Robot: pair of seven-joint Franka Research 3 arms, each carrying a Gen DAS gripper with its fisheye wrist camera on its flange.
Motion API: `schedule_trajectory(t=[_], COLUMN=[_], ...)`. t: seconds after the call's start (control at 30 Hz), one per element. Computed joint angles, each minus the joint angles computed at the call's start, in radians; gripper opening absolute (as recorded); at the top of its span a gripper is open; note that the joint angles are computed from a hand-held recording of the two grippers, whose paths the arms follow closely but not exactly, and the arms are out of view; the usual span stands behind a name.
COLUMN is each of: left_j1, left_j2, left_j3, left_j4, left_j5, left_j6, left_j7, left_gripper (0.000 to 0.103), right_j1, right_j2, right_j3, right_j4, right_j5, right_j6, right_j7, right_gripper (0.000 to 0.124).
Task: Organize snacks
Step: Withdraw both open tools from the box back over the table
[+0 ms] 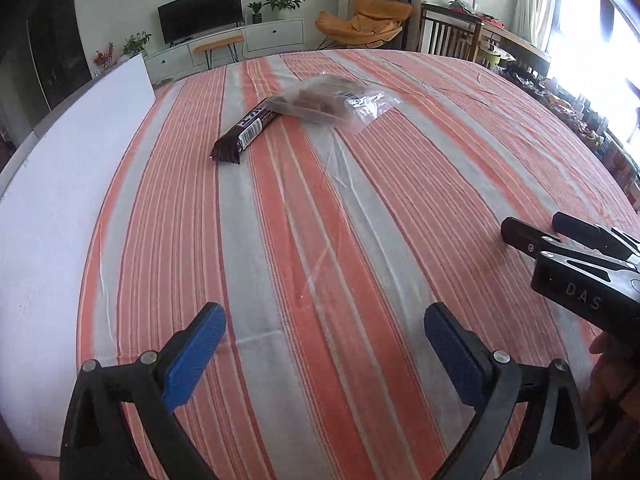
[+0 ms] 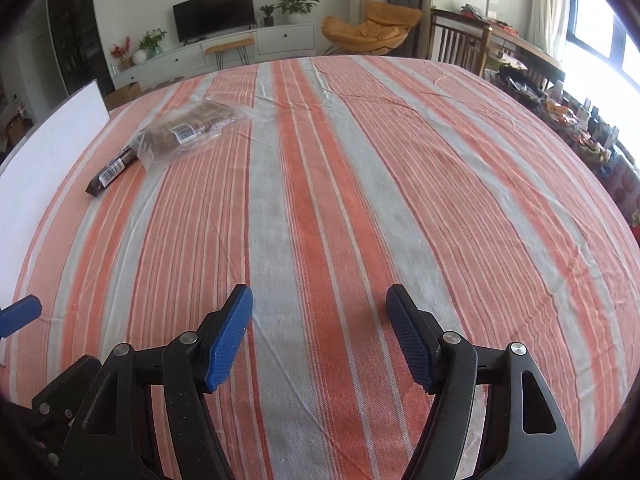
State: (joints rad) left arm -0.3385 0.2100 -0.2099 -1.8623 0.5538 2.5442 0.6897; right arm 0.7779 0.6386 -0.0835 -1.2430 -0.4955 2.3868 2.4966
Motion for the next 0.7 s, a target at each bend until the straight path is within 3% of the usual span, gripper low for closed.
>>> schedule_trajectory(t=[0.17, 0.7], left_j1=[-0.009, -0.003], left_j2=[-0.002, 0.002], left_j3=[0.018, 0.010], left_j4=[-0.017, -0.010], left_j5=[0.074, 0.066], left_j6=[0.018, 0.019], left_j7=[-0.083, -0.069], left_gripper=[0.100, 0.103], right_j1=[0.001, 0.002], right_j2=[0.006, 0.004], right_j3=[-0.002, -0.004], right_j4=[0.010, 0.009], right_j5=[0.001, -0.008], right_j6=[-0.013, -0.028], right_j7=[0.001, 0.030], right_gripper=[0.080, 0.083])
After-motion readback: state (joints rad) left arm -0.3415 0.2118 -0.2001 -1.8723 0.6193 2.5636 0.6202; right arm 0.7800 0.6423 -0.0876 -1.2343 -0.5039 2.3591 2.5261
